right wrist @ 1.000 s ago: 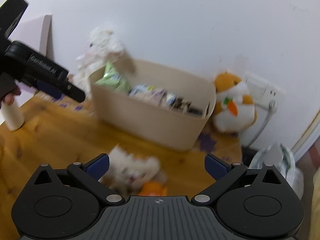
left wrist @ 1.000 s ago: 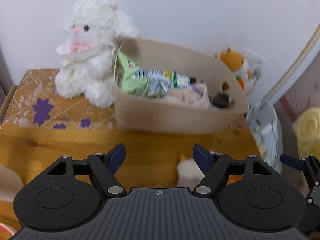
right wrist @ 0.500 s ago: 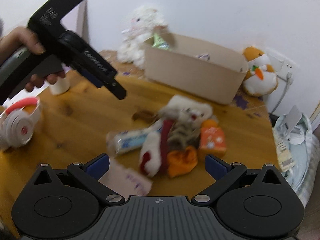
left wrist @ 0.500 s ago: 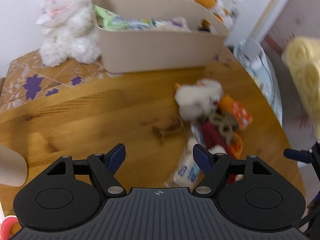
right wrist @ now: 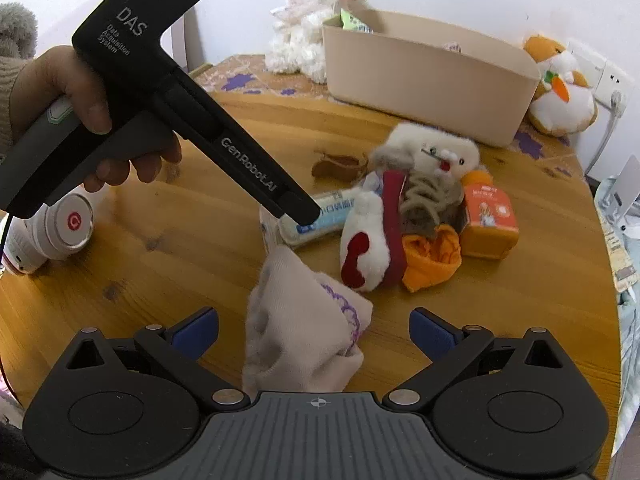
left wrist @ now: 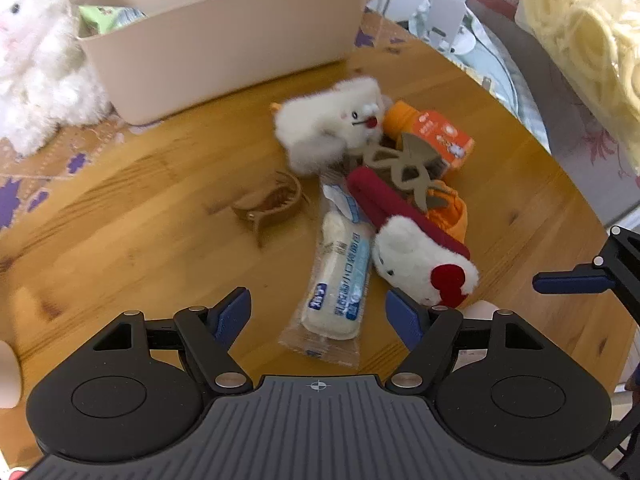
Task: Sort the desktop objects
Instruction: 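Grasp the bread snack bag with left tool while right tool grasps pink cloth, then carry both items over the basket and open both tools to release them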
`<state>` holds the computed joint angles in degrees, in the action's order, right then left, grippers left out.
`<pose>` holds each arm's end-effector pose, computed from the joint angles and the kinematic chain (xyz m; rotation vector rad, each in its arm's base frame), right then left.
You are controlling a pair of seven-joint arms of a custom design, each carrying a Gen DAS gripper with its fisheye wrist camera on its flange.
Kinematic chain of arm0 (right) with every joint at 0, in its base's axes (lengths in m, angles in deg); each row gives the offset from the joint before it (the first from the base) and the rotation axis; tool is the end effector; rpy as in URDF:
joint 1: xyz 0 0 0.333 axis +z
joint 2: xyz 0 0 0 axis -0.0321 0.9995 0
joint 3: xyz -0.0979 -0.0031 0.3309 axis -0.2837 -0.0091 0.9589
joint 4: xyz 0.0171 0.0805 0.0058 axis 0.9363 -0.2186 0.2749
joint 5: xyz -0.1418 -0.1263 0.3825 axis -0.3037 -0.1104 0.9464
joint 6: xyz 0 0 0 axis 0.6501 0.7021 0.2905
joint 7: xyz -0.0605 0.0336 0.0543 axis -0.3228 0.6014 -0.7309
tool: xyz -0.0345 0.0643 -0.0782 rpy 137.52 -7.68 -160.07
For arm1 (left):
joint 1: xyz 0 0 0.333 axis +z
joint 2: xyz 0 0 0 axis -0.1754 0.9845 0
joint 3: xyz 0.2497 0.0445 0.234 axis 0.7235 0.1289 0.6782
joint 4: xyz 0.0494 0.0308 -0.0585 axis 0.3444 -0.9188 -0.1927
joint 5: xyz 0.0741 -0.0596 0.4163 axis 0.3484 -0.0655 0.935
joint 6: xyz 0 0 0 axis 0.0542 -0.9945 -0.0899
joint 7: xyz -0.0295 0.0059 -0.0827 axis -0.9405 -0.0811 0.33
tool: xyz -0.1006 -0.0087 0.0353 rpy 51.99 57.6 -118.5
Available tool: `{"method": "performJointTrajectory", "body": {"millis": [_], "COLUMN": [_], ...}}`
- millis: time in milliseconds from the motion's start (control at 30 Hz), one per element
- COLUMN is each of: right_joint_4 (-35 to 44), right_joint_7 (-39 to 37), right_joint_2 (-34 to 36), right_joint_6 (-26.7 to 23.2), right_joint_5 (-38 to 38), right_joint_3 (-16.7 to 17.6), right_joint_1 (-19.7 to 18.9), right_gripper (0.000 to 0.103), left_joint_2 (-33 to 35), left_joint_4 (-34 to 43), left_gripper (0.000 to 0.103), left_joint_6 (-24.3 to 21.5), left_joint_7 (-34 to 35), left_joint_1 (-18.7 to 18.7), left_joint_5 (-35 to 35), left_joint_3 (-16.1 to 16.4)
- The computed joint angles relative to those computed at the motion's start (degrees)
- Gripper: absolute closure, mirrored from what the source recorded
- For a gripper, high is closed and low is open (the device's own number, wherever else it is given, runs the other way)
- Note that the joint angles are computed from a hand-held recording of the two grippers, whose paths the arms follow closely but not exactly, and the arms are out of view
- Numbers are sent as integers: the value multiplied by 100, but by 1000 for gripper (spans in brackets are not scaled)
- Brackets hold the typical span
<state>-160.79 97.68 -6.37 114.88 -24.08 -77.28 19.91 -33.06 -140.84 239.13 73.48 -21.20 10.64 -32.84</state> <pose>0.4176 0.1209 0.4121 -2.2854 1.1609 -0.3625 0.5973 -0.3108 0.4085 -1.3115 2.6328 -0.6388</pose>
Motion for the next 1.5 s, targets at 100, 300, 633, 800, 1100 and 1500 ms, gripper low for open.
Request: {"method": "performJointTrajectory", "body": {"millis": [100,300,633,800,1100,1500], "right_joint_4": [28,196,318,363,467,1353], "right_joint_7": [53,68,-425,-766,-966,-1733], "right_joint_2": [75,203,323,289,177,722], "right_joint_6": [-36,-435,-763,-947,-992,-840], "right_joint_5": [-13,57,371,655,659,1077], "right_joint_3": [-10,-79,-126,-209,-256,-424], "right_joint_1": [-42,-164,-304,-357,-620,-756], "right_gripper": [2,22,66,77,78,78], "left_joint_2": [89,223,329,220,-294,-851], "left_joint_4": [-26,-160,-78,-183,-682,-951], "left_gripper": [27,29,69,75,77,77], "left_joint_6": [227,856,565,515,676,1316], "left_joint_7": [-46,-108,248,327,319,-277], "left_joint_1": [-61,-68,19,26,93,-39], "left_joint_5": [125,461,467,367,-63,-163], "left_joint_3": [8,-71,-223,-212,-143,168]}}
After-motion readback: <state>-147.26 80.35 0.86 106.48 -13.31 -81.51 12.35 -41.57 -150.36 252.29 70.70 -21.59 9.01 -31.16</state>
